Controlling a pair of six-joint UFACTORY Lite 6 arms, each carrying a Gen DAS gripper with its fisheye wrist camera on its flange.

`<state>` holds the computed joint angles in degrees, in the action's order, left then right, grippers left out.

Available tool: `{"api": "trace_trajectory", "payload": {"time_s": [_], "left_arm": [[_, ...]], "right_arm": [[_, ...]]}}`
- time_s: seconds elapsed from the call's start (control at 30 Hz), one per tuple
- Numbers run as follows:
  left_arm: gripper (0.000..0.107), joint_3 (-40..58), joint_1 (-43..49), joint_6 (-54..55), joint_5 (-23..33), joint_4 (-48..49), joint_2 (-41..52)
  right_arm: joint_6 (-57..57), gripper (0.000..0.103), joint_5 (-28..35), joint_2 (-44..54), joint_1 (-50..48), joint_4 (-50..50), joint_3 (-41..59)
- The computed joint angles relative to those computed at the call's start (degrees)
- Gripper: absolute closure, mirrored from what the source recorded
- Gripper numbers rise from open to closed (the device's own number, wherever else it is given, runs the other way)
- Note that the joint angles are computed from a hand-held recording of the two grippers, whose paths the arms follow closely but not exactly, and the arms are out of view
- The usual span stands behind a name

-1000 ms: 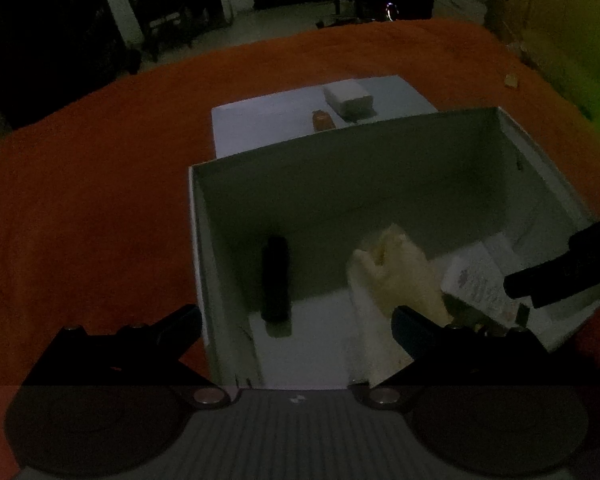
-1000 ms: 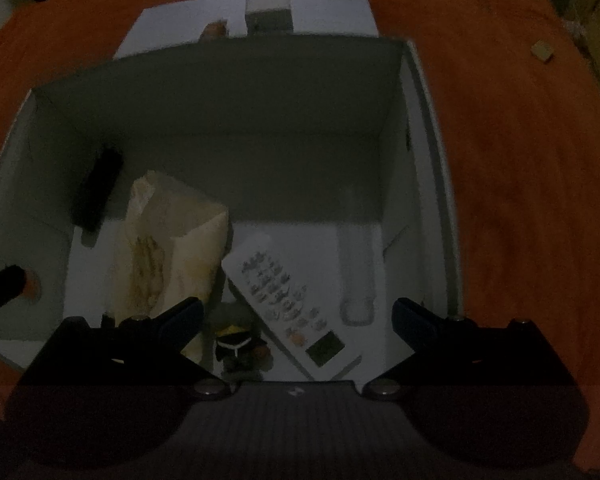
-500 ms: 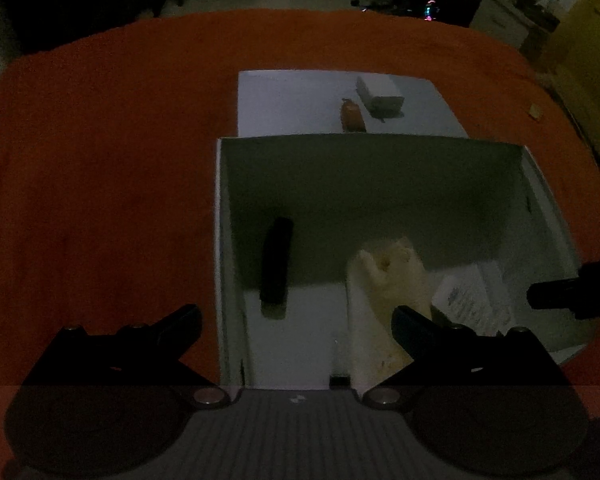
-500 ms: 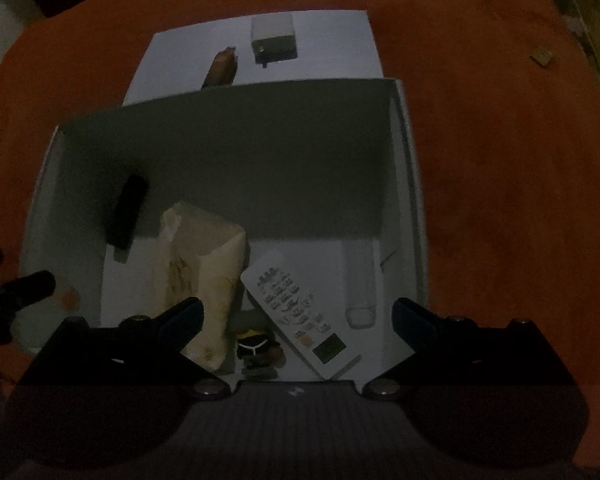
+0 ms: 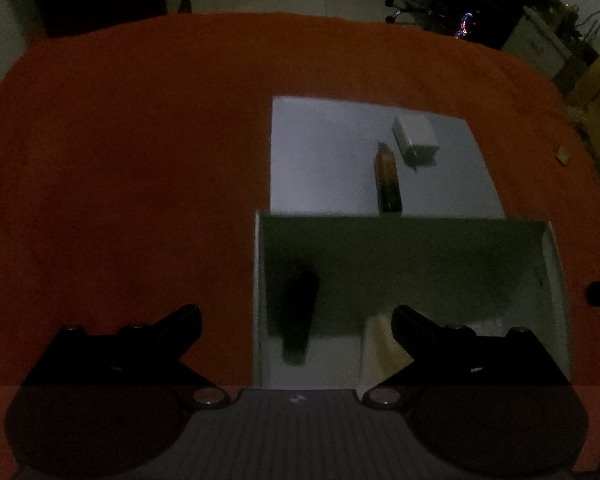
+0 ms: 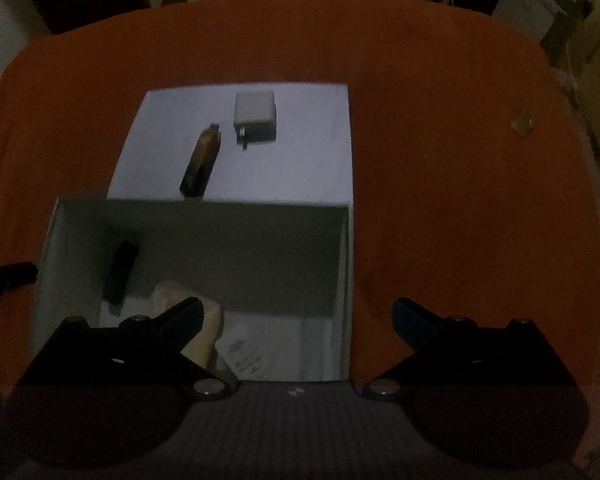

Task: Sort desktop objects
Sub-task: 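Withdraw both tools from the box toward the sheet, then lower the left tool onto the brown bottle while the right tool lowers onto the white charger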

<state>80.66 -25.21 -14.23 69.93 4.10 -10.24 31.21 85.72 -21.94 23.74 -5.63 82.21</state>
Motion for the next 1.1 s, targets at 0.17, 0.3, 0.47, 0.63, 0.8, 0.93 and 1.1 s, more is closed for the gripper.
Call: {"api": "trace_trajectory", "payload": {"time_s": [0.17,0.3,0.47,0.63,0.8,0.93,1.1], "left_arm": [[0.004,13.89,-3.50,0.92,2.88,2.78,8.80],[0.004,21.94,-4.59,1.42,2.26,2.91,14.70],[0.004,28.35,-4.02,2.20,0.87,1.12,21.76],[0.004,32.45,-3.28,4.57,-0.41,0.89,28.77],[0.004,35.64,-3.23,4.68,-2.72,0.61,35.52],[0.004,39.70,-3.66,4.81,-3.82,-0.60,41.76],[0.004,44.56,-4.22,5.79,-5.48,-2.86,47.84]], "right_arm": [[-5.34,0.000,-0.65,4.50,-4.57,0.93,5.62],[-8.62,0.000,-2.10,7.31,-7.97,2.04,8.24],[-12.07,0.000,-4.12,11.77,-12.05,4.10,12.51],[-14.78,0.000,-6.49,16.87,-14.46,4.86,16.47],[-17.66,0.000,-9.54,22.74,-17.19,7.00,19.90],[-18.51,0.000,-11.00,30.17,-19.17,8.13,26.03],[-19.76,0.000,-10.43,42.24,-20.74,8.54,39.56]]}}
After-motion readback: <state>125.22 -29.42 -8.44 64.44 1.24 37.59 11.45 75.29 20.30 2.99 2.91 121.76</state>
